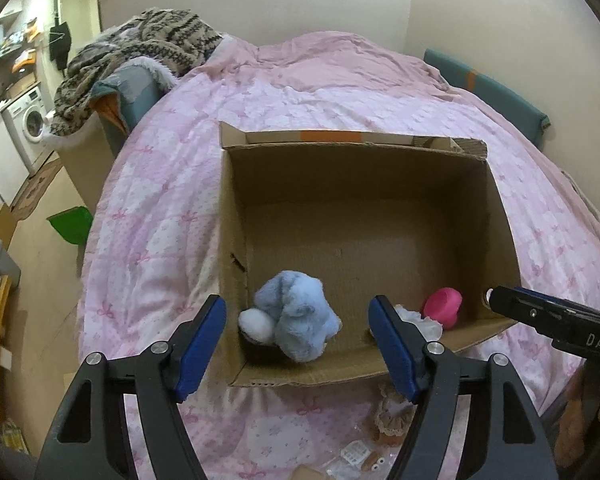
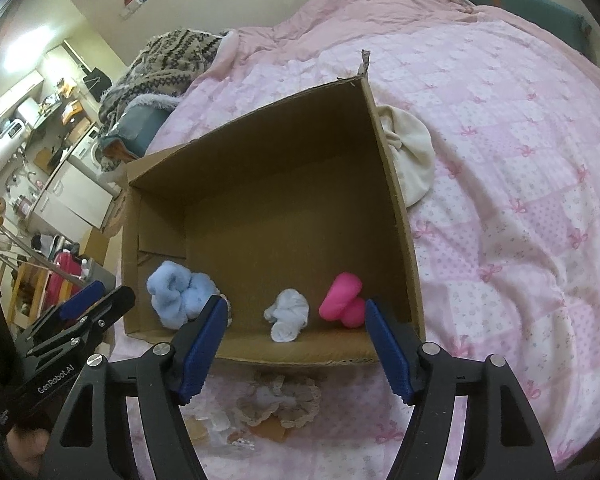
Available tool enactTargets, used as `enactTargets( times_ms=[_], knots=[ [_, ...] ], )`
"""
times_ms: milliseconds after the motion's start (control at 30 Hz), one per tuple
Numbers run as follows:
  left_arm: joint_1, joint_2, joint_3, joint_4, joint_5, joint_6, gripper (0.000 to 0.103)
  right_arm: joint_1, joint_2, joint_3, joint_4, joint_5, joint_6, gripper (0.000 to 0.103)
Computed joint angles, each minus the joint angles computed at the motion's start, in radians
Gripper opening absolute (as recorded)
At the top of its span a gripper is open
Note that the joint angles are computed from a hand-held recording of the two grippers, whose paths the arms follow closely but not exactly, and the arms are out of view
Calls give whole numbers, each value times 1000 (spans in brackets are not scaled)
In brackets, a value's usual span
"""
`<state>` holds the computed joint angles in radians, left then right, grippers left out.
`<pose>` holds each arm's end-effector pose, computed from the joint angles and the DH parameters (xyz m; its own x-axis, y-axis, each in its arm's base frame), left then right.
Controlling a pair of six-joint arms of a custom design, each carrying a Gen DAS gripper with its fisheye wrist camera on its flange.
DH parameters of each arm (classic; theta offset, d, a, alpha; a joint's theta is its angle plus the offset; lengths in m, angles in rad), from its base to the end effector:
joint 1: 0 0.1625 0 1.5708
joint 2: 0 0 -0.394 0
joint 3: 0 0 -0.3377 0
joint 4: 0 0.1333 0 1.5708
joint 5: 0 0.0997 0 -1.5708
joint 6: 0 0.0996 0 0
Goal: Organize soft objects
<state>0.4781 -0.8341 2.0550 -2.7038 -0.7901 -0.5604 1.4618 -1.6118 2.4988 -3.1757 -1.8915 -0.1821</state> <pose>-0.3269 -0.3985 0.0579 -0.7005 0.3148 -0.6405 0.6046 0.7386 -0.2983 0.0649 -0.3436 0.2888 -0.9204 0.1687 0.3526 -0.0862 0.7924 -0.6039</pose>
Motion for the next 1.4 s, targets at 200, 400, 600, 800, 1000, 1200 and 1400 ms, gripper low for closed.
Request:
enactTargets(
  times_ms=[200,400,600,800,1000,1200,1400],
  knots=[
    [-18,-42,23,36,0,-37,71,20,-22,16,7,-3,-1,75],
    [-38,-98,57,103,-31,-109,71,35,-84,52,9,37,-18,75],
    [-40,-133,75,173,-110,-135,71,42,-108,80,45,37,12,75],
    [-43,-169,99,248,-128,-211,71,54,-118,106,75,19,34,75],
    [-1,-182,102,308,-219,-262,71,63,-125,124,103,-10,35,75],
    [73,-120,68,354,-385,-256,64,20,-132,127,129,-22,42,75],
    [69,-32,33,433,-410,-226,55,-30,-130,119,145,-2,82,75]
  ],
)
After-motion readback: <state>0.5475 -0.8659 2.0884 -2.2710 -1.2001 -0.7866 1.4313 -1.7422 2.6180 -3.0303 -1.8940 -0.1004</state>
